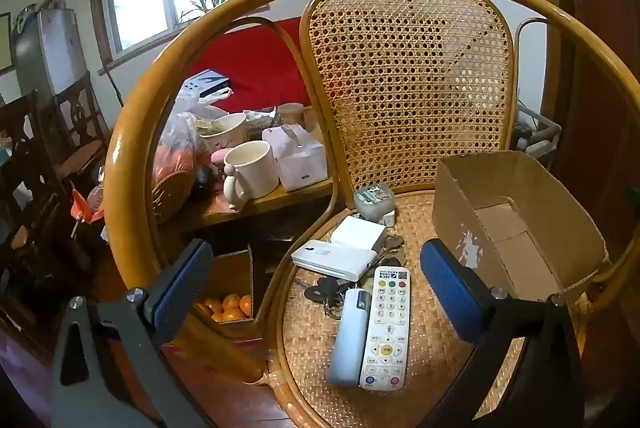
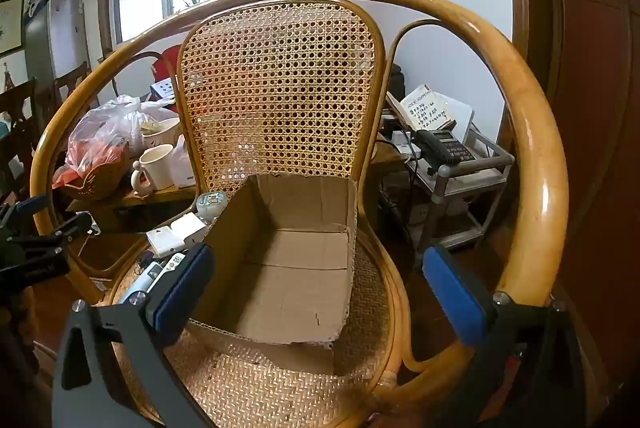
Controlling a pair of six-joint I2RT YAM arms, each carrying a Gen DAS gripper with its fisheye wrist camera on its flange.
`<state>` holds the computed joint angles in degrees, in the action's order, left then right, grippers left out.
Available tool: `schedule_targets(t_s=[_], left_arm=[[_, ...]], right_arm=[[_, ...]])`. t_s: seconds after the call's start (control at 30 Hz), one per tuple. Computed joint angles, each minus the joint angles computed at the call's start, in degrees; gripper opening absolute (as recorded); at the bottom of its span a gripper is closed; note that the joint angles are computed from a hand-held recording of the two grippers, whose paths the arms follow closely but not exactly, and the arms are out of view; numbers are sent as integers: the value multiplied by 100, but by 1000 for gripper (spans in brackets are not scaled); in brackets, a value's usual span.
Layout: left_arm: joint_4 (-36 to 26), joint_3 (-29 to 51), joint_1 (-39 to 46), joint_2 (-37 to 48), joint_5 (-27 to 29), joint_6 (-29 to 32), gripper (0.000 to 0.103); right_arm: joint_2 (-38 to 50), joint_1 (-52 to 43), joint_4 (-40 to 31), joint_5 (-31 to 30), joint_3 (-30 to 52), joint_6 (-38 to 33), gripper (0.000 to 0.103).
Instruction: Organize rigid objects
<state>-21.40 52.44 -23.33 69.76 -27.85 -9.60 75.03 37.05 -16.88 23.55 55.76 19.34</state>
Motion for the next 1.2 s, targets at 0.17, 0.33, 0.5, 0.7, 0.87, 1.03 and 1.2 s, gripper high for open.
schedule_targets(t_s=[0.17,0.33,0.5,0.7,0.87,1.03,1.2], left_arm=[[-272,215,44,118,83,-34,103],[-82,51,85,33,113,-61,103],[-72,45,58,25,174,-28,103],[-109,61,-2,84,119,2,103],[-163,93,1,113,159,29,103],[-186,125,-9,149,154,45,103],[-214,140,-31,187,89,68,103]], right_arm=[[-51,3,70,26,-78,-62,103],[11,37,44,40,-6,-47,103],[-6,28,10,17,3,-38,103],[-42,21,8,6,-31,-34,103],[-2,-6,17,-39,-8,-27,103],[1,7,3,-26,-2,-21,103],[7,0,15,-34,-7,-19,103]])
